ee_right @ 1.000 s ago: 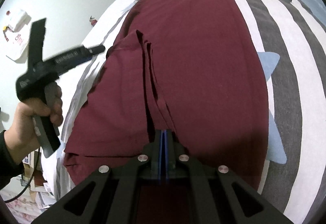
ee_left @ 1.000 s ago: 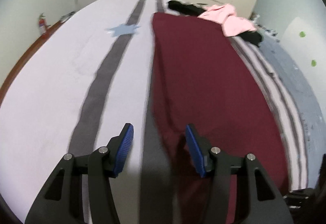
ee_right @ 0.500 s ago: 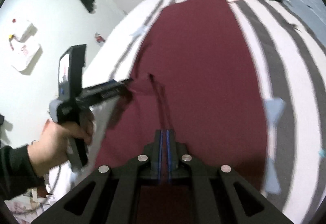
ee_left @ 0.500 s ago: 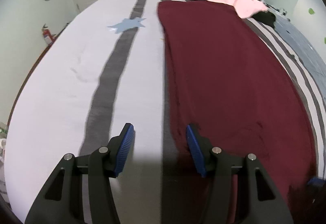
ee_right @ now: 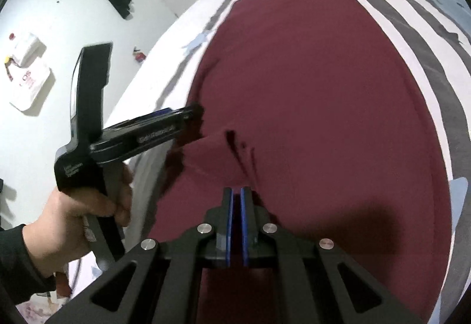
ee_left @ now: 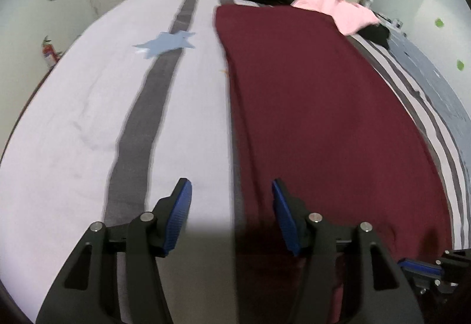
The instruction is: Fold clothes
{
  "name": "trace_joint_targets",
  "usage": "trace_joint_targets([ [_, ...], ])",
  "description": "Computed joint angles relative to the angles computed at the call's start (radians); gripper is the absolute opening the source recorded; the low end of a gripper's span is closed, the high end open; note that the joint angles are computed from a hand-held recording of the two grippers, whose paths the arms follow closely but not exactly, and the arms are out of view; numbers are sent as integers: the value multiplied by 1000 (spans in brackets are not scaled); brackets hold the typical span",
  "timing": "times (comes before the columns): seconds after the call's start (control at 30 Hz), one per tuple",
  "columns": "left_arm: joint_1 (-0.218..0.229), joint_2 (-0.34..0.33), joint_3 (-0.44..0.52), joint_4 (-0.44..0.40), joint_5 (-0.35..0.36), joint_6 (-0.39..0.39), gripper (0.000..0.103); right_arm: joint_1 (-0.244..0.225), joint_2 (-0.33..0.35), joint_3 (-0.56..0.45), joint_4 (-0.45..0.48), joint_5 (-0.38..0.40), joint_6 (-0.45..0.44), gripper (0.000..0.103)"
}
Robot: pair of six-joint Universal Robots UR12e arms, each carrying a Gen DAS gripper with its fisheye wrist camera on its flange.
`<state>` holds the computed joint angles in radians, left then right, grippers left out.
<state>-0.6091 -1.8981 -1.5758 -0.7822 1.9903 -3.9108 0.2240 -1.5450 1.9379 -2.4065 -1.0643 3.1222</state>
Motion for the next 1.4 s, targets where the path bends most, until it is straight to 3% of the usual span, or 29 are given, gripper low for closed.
trace_joint_targets([
  [0.2, -9, 12, 0, 2, 60, -30, 56, -7, 0, 8, -18, -14, 8, 7],
  [0.37, 6, 15, -10, 107, 40, -63, 56, 4, -7, 18, -95, 3, 30, 10],
  [0.43, 15, 3, 6, 86, 30, -36, 56, 14, 1, 10, -111, 23, 27, 10],
  [0.53, 29, -25, 52, -53, 26, -17, 56, 36, 21, -7, -116, 26, 16, 10],
  [0.6, 30, -1, 19, -28, 4, -59, 56, 50, 39, -18, -110, 4, 11, 10],
  [0.67, 18, 18, 3, -21, 58, -73, 56, 58, 57, -24, -106, -35, 24, 10],
  [0.77, 4, 56, -42, 19, 51, -73, 56, 38, 49, -4, -118, -32, 41, 7],
  [0.87, -17, 92, -84, 40, 28, -92, 56, 40, 45, -1, -150, -70, 52, 16],
  [1.0, -71, 139, -124, 56, 7, -102, 56, 27, 11, 29, -230, -124, 101, 16],
  [1.1, -99, 139, -119, 64, -12, -102, 56, 13, -26, 53, -190, -171, 68, 16],
  [1.3, -160, 172, -146, 68, -66, -217, 56, -48, -180, 133, -64, -214, -50, 17],
  [1.4, -183, 179, -150, 44, -89, -260, 56, -103, -257, 151, 36, -202, -96, 39],
])
